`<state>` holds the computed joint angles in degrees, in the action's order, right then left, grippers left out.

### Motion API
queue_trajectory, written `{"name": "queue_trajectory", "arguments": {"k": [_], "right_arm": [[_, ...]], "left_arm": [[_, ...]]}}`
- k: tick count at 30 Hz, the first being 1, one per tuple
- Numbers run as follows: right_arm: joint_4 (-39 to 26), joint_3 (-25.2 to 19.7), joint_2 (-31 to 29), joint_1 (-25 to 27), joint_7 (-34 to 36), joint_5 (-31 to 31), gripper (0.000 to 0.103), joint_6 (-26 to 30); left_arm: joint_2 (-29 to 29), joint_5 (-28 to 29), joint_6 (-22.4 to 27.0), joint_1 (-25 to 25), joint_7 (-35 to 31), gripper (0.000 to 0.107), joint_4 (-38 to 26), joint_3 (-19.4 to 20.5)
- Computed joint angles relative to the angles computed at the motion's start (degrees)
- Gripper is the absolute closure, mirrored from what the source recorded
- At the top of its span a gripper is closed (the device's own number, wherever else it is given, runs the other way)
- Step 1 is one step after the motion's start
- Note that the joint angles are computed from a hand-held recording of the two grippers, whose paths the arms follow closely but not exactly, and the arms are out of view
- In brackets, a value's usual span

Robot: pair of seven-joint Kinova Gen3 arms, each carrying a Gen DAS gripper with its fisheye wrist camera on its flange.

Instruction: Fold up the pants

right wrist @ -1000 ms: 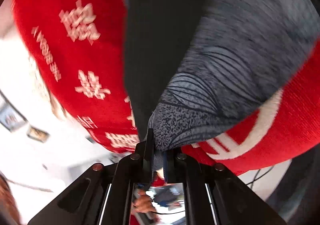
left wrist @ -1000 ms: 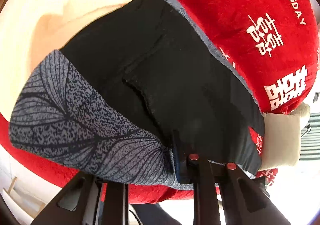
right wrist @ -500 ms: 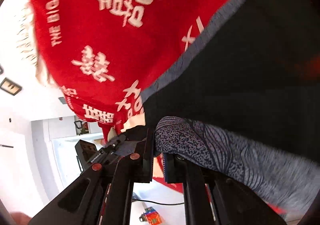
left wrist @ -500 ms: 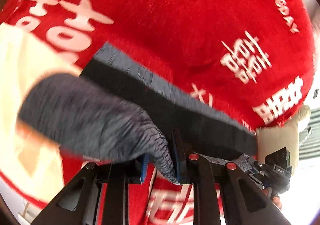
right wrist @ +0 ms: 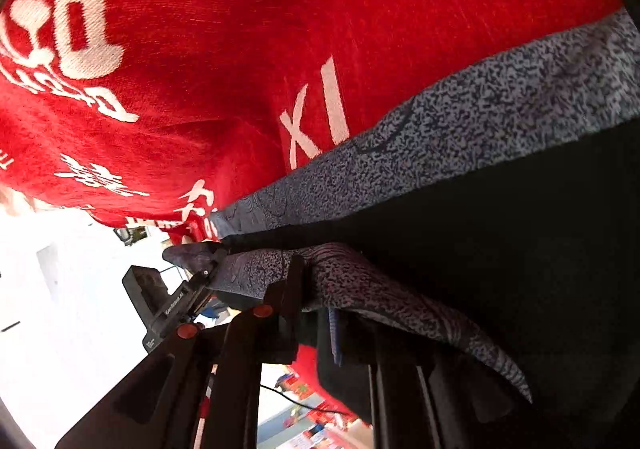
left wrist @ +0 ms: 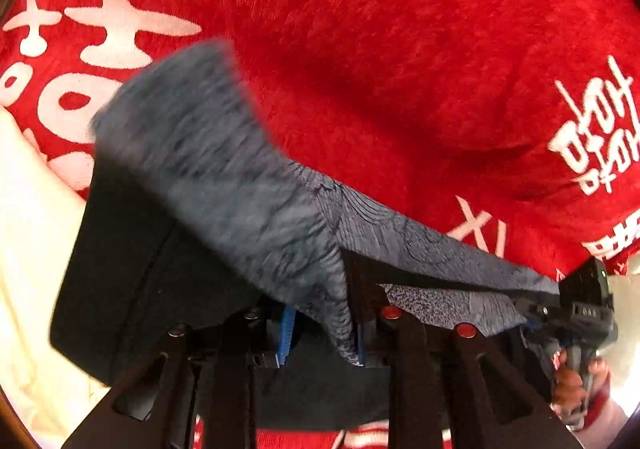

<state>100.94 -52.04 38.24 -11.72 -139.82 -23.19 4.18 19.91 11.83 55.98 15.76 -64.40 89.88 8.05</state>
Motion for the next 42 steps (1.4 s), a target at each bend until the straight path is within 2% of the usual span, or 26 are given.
{"name": "queue_trajectory", "arguments": {"k": [2,4,5,8,9,10,11,13,17,19,20,21,23,25,27,29,31,33,36,39,40,42], "right_arm": [[-1.1,-1.6,0.5,1.3,1.7,1.2,0.072,1.4],[-2.8,-0.2,-1.3,0.3,3.1,1.2,0.036,3.9],[-3.3,0.2,-2.4,-0.1,2.8,1.7,0.032,4.3],[-6.1,4.1,-6.6,-3.1,-2.4,7.4,0.031,8.8],[-6.6,3.9,-7.3,-3.3,-3.8,9.1,0.031,9.6],[-6.6,2.7,-7.4,-2.8,-4.2,9.9,0.031,9.5],[-5.8,0.4,-6.7,-1.2,-3.7,10.2,0.031,8.4],[-6.5,-3.1,-4.6,0.0,-4.7,13.7,0.031,9.1],[-10.3,-1.8,-2.3,-2.7,-12.2,22.7,0.033,15.9],[-12.4,-1.2,-1.7,-3.8,-14.9,27.0,0.046,19.3],[-14.1,0.6,-1.7,-5.6,-15.5,28.1,0.051,21.6],[-15.7,3.0,-1.6,-7.8,-15.8,28.9,0.061,23.9],[-18.6,5.7,-0.9,-10.6,-16.2,31.0,0.069,28.2],[-18.5,5.7,-0.2,-10.7,-18.9,35.7,0.076,29.1],[-16.6,1.4,0.8,-7.1,-23.6,39.3,0.075,26.4],[-13.3,-3.3,0.6,-3.1,-28.3,42.8,0.064,21.8],[-8.7,-4.9,-3.7,-1.2,-32.9,47.3,0.041,17.3],[-5.2,-4.5,-9.0,-1.0,-37.6,50.1,0.035,15.9],[-0.8,-8.5,-16.9,1.9,-44.6,51.8,0.035,19.9],[2.5,-15.8,-24.9,6.1,-51.6,50.8,0.035,26.8],[3.3,-17.4,-27.6,6.2,-53.9,49.8,0.035,29.0],[4.7,-17.4,-32.9,3.6,-58.5,46.7,0.035,32.0]], "left_arm": [[-1.1,-0.6,2.7,-0.1,-0.2,0.080,-1.4,0.1],[-1.9,-1.4,5.2,0.4,-0.3,0.079,-2.7,0.2],[-2.1,-2.8,6.6,1.3,0.4,0.079,-3.7,0.1],[-3.5,-4.8,8.6,2.5,1.9,0.078,-4.2,-0.2],[-4.0,-5.8,9.3,2.9,2.4,0.057,-4.4,-0.3],[-4.3,-7.0,9.8,3.4,3.2,0.045,-4.9,-0.4],[-5.0,-8.9,10.1,4.1,3.9,0.027,-5.0,-0.7],[-5.3,-11.6,12.2,4.7,3.9,0.026,-6.4,-0.6],[-4.3,-14.5,13.8,6.6,4.8,0.026,-7.4,0.0],[-2.1,-17.1,13.1,9.5,6.2,0.026,-7.9,0.5],[-1.1,-18.3,12.3,10.7,7.0,0.026,-7.9,0.5],[0.3,-19.6,11.3,11.9,8.0,0.026,-7.8,0.3],[4.8,-21.9,10.9,14.4,11.5,0.026,-8.5,-1.0],[7.7,-22.2,11.2,15.0,14.3,0.026,-9.2,-1.7],[8.1,-24.8,11.6,17.9,15.7,0.026,-10.0,-3.3],[7.9,-24.3,13.8,17.6,14.7,0.026,-11.4,-2.0],[6.4,-24.4,15.4,18.6,14.3,0.026,-12.0,-1.4],[5.0,-24.6,16.4,19.8,13.6,0.026,-12.4,-0.5],[3.9,-23.1,16.6,22.5,13.2,0.026,-13.2,1.7],[4.4,-20.3,15.6,24.9,12.7,0.026,-14.2,3.6],[4.9,-19.6,15.4,26.1,12.5,0.026,-14.9,4.2],[6.2,-18.7,14.7,28.7,11.9,0.026,-16.2,5.1]]}}
